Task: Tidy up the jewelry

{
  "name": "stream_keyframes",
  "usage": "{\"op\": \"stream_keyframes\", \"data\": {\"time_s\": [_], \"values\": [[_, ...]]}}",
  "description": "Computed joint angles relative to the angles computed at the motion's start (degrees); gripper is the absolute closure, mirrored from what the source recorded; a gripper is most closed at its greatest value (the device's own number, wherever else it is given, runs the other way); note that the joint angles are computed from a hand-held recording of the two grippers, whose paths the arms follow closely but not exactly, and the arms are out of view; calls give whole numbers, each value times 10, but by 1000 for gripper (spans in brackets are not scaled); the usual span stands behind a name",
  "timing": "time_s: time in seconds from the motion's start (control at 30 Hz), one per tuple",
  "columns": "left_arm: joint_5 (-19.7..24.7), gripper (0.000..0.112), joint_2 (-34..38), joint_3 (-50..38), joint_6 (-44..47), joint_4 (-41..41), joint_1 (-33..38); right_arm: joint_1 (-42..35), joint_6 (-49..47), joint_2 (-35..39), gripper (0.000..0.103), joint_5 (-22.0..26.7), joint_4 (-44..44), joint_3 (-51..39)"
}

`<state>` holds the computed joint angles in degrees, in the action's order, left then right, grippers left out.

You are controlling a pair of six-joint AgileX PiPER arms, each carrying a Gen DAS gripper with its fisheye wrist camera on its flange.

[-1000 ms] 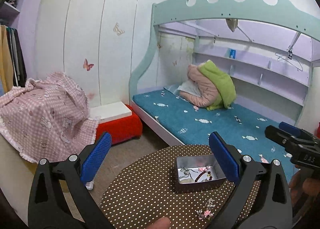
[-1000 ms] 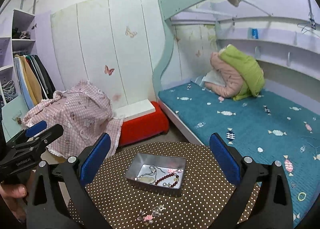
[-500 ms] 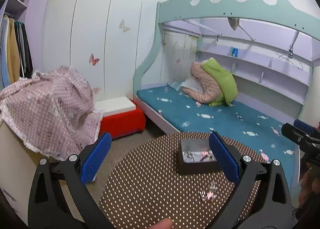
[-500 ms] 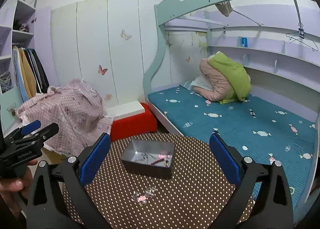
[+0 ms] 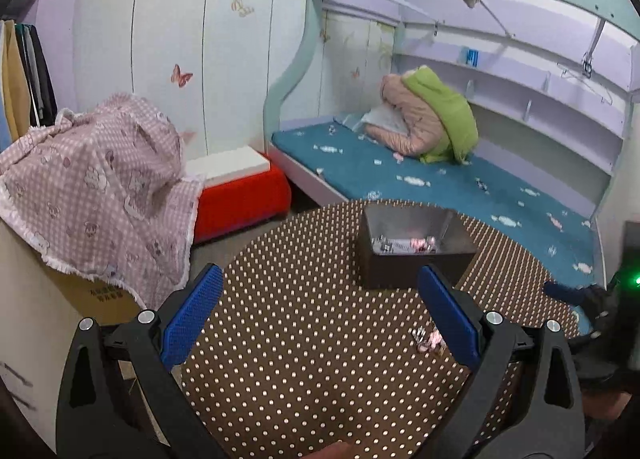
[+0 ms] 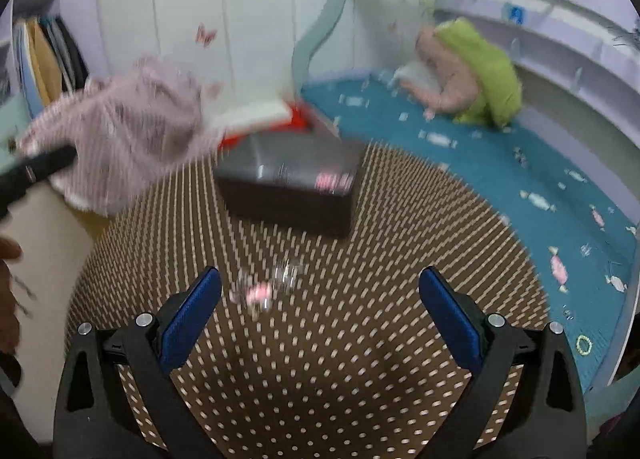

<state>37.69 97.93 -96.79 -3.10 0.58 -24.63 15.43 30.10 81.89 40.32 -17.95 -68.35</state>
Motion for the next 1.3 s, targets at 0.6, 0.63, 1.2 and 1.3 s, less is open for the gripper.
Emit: {"op": "stream_keyframes", "data": {"time_s": [0.6,0.63,1.2,1.3], "values": [[26,14,82,-18,16,7,-13,22,-112,88,81,-51,49,-5],[28,14,86,-21,14,9,-16,25,-108,86,89,-52,40,-2],[79,15,215,-139,36,27,-79,-77,-192,13,89,-79,177,67],[96,15,237,-166,32,32,-86,-86,-205,8,89,-77,190,70]]}}
